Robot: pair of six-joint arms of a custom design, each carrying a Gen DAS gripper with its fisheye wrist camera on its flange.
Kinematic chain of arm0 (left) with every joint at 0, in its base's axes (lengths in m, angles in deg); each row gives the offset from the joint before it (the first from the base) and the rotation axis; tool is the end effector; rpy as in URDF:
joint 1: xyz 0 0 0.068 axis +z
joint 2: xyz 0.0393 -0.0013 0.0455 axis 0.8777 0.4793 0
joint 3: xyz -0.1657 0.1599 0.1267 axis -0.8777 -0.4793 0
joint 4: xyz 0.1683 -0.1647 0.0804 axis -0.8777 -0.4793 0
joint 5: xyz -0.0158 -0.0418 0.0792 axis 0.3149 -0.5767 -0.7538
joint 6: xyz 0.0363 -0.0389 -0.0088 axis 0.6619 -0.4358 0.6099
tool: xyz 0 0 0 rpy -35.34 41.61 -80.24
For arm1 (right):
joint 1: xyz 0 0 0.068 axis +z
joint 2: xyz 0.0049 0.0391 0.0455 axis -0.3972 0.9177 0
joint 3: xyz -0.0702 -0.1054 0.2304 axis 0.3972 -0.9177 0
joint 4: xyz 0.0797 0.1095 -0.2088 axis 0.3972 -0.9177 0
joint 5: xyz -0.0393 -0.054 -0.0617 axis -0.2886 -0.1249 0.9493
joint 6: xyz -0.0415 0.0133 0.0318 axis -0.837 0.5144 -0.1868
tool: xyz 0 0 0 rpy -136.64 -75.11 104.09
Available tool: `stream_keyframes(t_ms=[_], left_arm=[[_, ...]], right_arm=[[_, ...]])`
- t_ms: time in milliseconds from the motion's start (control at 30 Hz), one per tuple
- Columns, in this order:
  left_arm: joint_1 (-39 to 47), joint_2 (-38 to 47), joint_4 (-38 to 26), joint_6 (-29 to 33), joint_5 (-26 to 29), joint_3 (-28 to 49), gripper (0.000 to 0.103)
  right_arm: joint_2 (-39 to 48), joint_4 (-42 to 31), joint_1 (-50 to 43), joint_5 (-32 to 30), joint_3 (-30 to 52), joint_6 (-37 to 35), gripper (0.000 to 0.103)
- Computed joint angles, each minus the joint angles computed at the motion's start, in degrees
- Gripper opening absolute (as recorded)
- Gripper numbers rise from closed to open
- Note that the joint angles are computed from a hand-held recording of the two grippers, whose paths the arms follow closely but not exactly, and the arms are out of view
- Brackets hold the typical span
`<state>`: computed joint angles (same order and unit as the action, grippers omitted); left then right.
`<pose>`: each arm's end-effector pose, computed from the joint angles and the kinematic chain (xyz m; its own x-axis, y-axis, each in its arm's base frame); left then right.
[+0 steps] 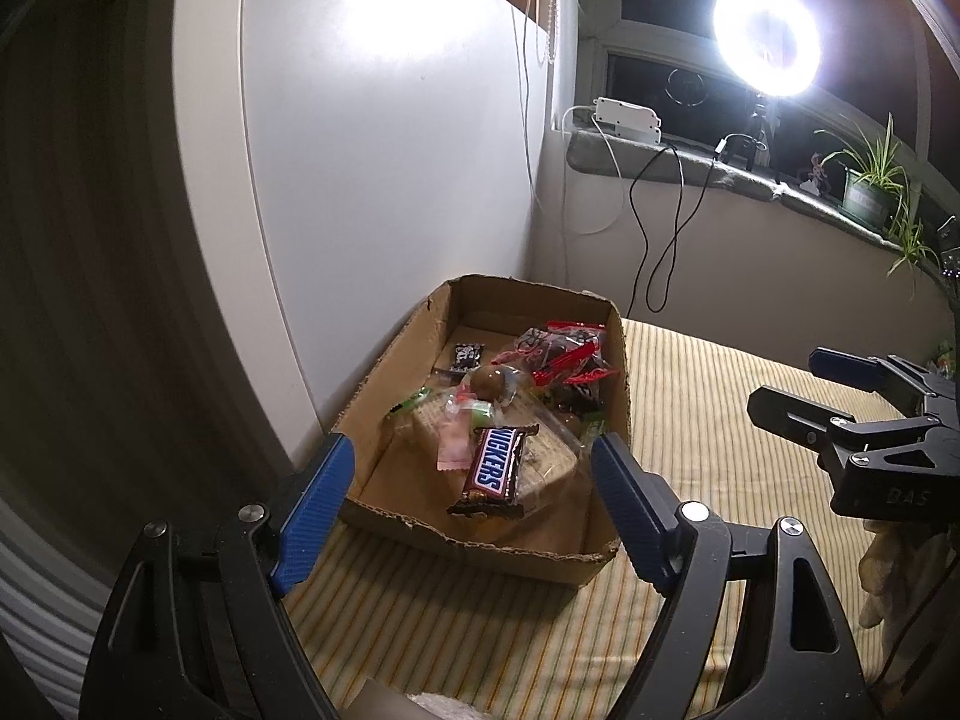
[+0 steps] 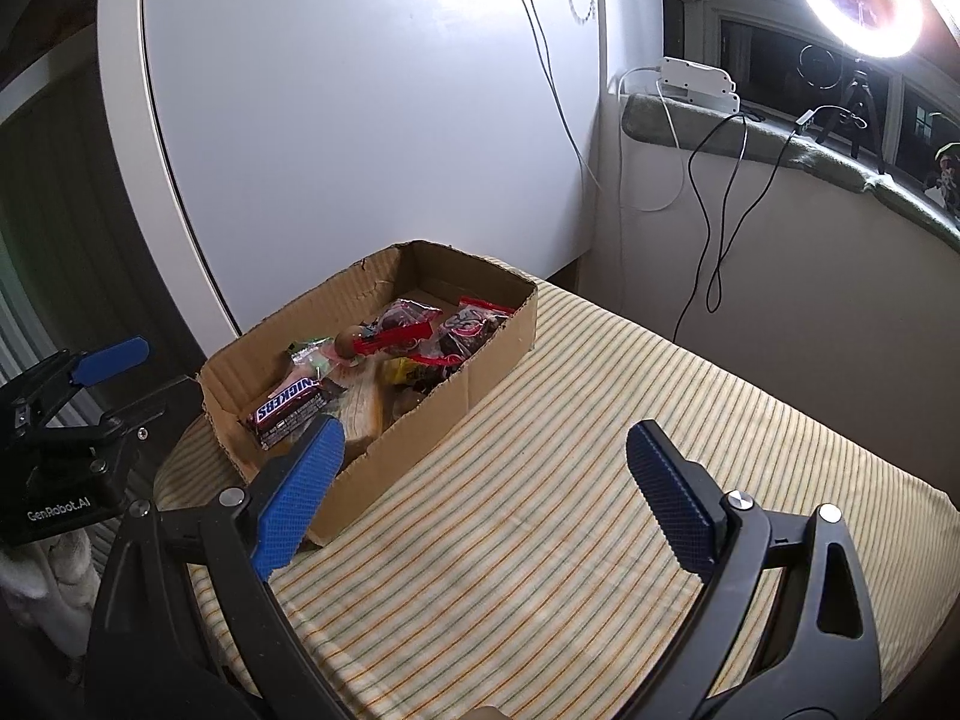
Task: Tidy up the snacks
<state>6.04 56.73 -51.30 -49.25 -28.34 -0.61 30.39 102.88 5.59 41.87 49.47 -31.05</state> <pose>0.1542 -0.1749 0.1311 -0.5519 -0.2168 -0.8052 -0.3184 0.9472 -0.0368 0.2651 0.1552 0.1372 -0.4944 -0.3868 -0.7784 -0.6642 0.7458 0.0513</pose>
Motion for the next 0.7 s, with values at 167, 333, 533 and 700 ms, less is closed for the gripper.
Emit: stream_keyframes(t_ms=[167, 333, 533, 700], left_arm=[[-0.3, 0.2, -0.4, -0.1, -0.1, 0.4, 0.081], [-0.6, 0.3, -0.7, -0.4, -0.3, 0.5, 0.081], [-0.7, 0.8, -0.5, 0.0, -0.2, 0.9, 0.081], [-0.4, 0.8, -1.2, -0.8, 0.0, 1.2, 0.081]], right_arm=[[-0.1, 0.0, -0.1, 0.0, -0.1, -0.1, 0.097], [0.0, 0.3, -0.3, -0.2, -0.3, -0.1, 0.097], [0.0, 0.3, -0.2, 0.0, -0.3, 0.0, 0.097], [0.0, 0.2, -0.3, 0.0, -0.3, 0.0, 0.097]])
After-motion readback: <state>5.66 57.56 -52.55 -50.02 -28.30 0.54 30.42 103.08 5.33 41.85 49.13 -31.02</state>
